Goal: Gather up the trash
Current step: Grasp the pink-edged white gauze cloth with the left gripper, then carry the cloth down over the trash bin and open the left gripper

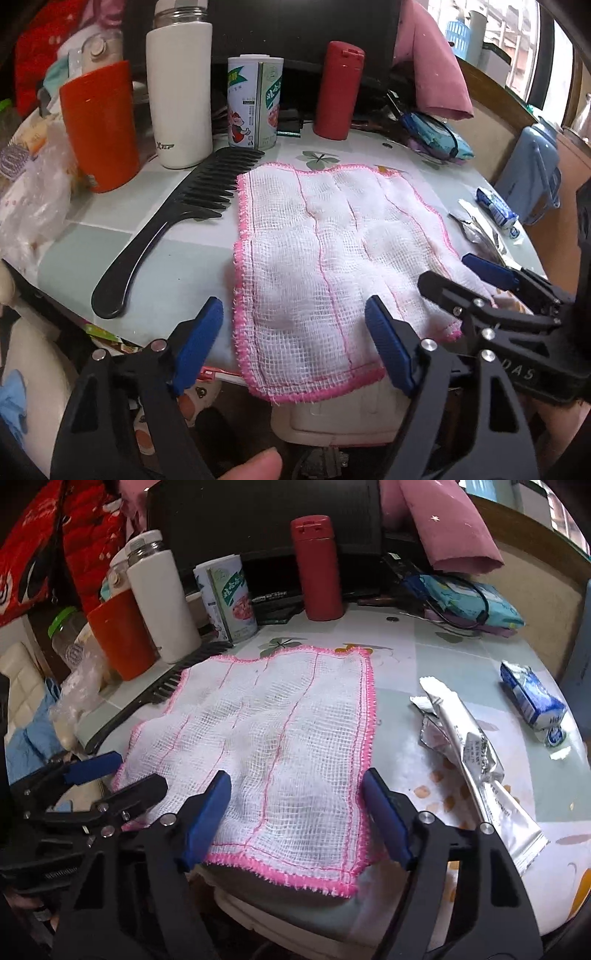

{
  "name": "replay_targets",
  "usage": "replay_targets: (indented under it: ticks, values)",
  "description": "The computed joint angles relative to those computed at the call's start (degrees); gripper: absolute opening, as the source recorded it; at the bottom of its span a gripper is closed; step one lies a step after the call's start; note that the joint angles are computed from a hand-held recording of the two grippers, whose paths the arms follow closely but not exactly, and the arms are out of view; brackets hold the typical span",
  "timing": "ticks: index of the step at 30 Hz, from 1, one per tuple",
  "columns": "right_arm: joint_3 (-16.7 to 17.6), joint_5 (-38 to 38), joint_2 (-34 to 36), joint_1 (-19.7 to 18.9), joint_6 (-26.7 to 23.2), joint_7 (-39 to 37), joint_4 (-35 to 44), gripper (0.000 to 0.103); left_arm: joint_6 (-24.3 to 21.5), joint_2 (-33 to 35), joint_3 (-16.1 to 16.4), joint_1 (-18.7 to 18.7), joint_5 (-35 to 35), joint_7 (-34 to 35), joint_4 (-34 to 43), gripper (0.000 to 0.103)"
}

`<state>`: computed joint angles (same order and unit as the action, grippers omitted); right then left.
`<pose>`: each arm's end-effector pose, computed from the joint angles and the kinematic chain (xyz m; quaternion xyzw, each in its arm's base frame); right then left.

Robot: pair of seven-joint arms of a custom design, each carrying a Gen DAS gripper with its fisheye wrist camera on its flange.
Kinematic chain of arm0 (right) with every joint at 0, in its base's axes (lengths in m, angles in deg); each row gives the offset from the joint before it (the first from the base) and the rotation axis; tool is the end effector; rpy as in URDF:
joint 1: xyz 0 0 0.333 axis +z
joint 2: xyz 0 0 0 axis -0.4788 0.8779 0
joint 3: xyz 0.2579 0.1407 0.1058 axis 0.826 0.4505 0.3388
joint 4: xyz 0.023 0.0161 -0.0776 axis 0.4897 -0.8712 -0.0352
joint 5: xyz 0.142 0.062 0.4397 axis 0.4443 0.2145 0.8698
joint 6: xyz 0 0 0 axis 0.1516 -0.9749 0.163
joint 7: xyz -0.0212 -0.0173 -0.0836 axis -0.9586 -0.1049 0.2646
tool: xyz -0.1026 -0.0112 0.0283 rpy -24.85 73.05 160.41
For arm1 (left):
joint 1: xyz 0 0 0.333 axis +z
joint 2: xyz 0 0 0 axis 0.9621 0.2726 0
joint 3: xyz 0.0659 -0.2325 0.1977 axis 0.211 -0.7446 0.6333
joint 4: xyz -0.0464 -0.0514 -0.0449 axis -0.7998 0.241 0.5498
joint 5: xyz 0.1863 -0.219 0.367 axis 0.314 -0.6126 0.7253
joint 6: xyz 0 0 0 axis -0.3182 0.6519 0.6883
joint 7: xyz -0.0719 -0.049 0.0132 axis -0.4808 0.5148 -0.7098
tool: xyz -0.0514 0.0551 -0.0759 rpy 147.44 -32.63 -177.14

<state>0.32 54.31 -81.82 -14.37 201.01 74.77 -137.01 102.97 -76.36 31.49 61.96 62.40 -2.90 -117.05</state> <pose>0.5702 0.1961 0.7573 -0.8296 0.3791 -0.1021 0.3969 0.4594 -0.2324 0.7677 -0.7818 0.4955 -0.2519 0.2824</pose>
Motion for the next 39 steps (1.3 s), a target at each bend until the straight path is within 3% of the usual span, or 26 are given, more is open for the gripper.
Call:
replay_targets:
  ticks: [3,4,5,10,14,24,39]
  values:
    - [0.1,-0.1,-0.4,0.2,0.4,-1.3,-0.6,0.068,0.9,-0.1,0.4,-0.3,-0.8,0.4,-0.2,0.056]
    - [-0.1,1.0,-0.5,0.4,-0.1,-1.9,-0.6,0.059,1.7,-0.2,0.6,-0.4,-1.3,0.6,-0.5,0.045]
    - [-0.3,1.8,-0.4,0.5,-0.6,-2.1,-0.4,0.046,2.7,-0.3,0.9,-0.7,-1.9,0.8,-0.8,0.042]
    - [-0.9,4.8,-0.6,0.8,-2.8,-3.6,-0.5,0.016,4.5,0.2,0.5,-0.8,-2.3,1.2,-0.8,0.020]
    - [-1.5,7.8,-2.4,0.7,-3.4,-3.9,-2.1,0.015,5.8,-0.6,0.6,-1.1,-3.1,0.8,-1.7,0.012]
    - [-3.2,9.9,-12.8,0.1,-5.5,-5.1,-10.6,0.015,4.7,-4.6,-0.9,-3.3,-4.8,-1.0,-3.8,0.011]
    - [-7.7,8.2,-36.2,-5.3,-13.9,-3.8,-29.4,0.015,-1.0,-9.4,-7.6,-10.8,-4.8,-8.1,-6.5,0.012]
